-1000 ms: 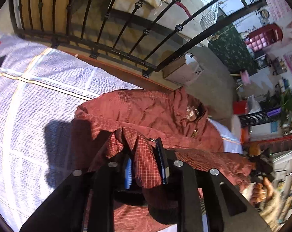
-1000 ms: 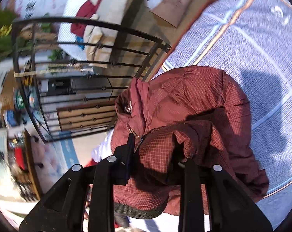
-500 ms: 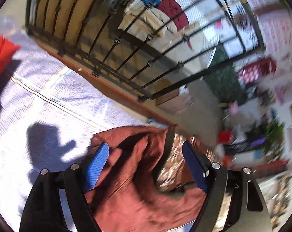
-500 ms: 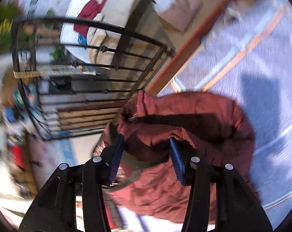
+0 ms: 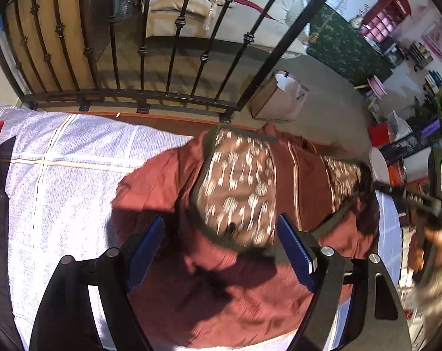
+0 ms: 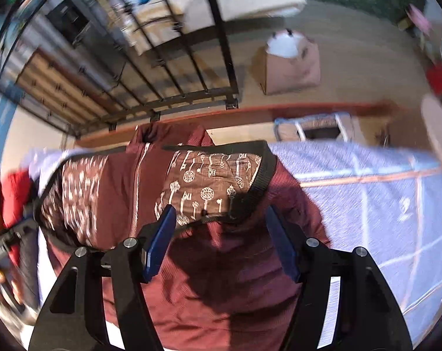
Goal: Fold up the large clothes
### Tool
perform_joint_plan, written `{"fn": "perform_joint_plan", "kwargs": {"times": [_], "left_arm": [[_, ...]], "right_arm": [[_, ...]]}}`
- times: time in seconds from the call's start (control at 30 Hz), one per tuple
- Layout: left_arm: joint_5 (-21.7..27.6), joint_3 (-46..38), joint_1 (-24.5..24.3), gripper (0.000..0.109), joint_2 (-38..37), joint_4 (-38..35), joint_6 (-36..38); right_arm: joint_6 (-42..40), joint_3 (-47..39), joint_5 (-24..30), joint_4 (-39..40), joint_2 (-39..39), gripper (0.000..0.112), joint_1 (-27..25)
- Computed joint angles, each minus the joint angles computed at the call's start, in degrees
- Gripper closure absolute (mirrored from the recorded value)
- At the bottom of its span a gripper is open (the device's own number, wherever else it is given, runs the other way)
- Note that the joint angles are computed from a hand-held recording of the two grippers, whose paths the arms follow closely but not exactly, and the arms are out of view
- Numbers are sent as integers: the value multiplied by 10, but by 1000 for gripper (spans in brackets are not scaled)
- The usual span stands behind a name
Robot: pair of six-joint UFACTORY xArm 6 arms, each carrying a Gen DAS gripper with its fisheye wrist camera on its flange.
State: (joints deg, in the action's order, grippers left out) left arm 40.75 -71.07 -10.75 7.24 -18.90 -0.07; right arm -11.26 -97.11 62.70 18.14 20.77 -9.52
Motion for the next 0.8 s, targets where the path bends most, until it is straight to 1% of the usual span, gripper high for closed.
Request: {"fn": "perform_joint_plan", "kwargs": {"times": [0.07, 0.1, 0.13, 0.17, 0.2, 0.23, 0.27, 0.3, 0.33, 0.37, 0.43, 0.53, 0.6, 0.63, 0.7, 0.73, 0.8], "left_arm": [[17, -45, -12, 31, 39, 59, -40], [34, -73, -19, 32, 62, 94, -53], [40, -87, -25, 33, 77, 124, -63], [52, -103, -33, 39, 92, 173, -83], [60, -113, -39, 46, 101, 205, -92], [69, -123, -45, 59, 112, 241, -96], [75, -129, -47, 72, 118, 258, -93], [80, -133, -47, 78, 123, 271, -90], [81, -133, -46, 93, 124, 283, -90], [78, -133, -41, 97, 124, 286, -87], [70, -137, -28, 98, 125, 267, -76], [88, -178, -15, 99, 149, 246, -65], [85, -208, -9, 99, 167, 257, -81], [89, -229, -4, 99, 179, 259, -92], [119, -285, 8, 99, 217, 235, -103], [134, -306, 11, 99, 233, 233, -111], [160, -340, 15, 99, 262, 230, -120]], "right_arm": [[38, -9, 14, 2, 14, 55, -3], [51, -24, 25, -4, 26, 56, -1], [60, -32, 34, -12, 36, 63, 1], [67, -35, 38, -27, 41, 72, 4], [67, -35, 38, -34, 45, 75, 4], [58, -36, 38, -33, 48, 82, 3], [44, -31, 38, -33, 45, 89, 2], [31, -27, 34, -35, 41, 91, 1], [15, -21, 25, -35, 35, 103, 1], [10, -15, 13, -46, 28, 109, 1], [-5, -11, -12, -35, 18, 109, -6], [2, -36, -24, -27, 27, 109, -15], [16, -66, -28, -28, 44, 110, -17], [30, -85, -38, -41, 56, 112, -17], [54, -126, -49, -58, 82, 112, -21], [71, -159, -36, -64, 103, 112, -25], [102, -229, 14, -67, 146, 112, -30]]}}
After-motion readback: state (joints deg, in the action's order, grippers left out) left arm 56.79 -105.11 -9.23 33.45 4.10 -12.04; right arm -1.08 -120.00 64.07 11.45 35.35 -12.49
